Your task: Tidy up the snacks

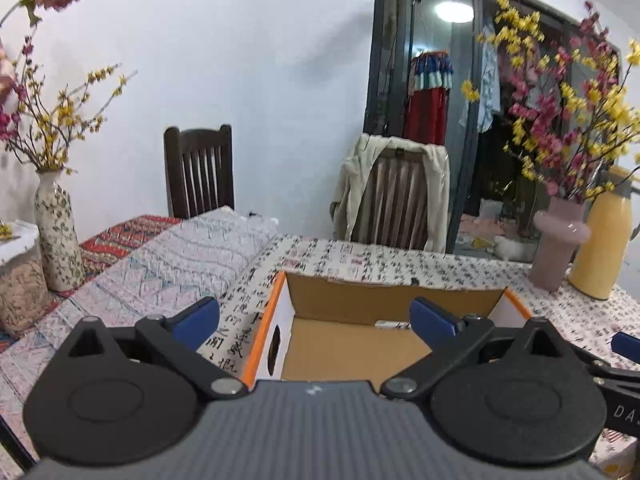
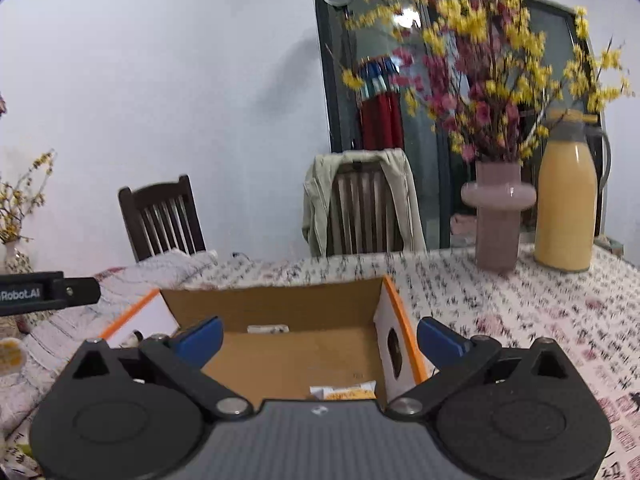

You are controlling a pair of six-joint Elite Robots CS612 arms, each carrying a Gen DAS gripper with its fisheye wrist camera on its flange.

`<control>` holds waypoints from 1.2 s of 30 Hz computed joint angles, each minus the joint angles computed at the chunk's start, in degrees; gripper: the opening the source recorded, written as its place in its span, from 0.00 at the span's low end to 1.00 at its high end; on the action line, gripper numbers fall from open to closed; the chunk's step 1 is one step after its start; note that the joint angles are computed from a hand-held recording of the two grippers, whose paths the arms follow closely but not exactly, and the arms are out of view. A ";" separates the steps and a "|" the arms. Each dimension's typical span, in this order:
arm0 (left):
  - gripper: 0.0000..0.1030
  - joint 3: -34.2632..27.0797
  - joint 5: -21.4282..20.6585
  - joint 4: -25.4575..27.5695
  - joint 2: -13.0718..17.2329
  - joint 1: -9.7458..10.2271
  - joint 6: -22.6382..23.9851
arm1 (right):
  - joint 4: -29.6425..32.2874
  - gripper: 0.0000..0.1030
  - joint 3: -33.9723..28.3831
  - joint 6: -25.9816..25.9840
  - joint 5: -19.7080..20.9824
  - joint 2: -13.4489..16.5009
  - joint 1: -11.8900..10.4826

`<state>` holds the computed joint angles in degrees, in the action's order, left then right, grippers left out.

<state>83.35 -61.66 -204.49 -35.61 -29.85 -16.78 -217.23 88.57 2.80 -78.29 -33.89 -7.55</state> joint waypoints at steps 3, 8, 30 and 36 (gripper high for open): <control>1.00 2.17 0.21 -2.33 -1.14 -0.38 1.12 | -2.52 1.00 2.13 -0.28 0.56 -1.03 -0.12; 1.00 6.26 -0.18 -5.60 -2.98 -0.84 1.98 | -5.47 1.00 6.18 -0.96 1.18 -2.74 -0.48; 1.00 19.48 2.98 -9.19 -3.26 -0.17 -4.55 | -8.29 1.00 22.51 -3.29 1.21 -5.08 -2.62; 1.00 18.92 0.60 -9.18 -2.22 0.81 -6.58 | -5.85 1.00 23.01 -3.53 -0.41 -5.03 -2.65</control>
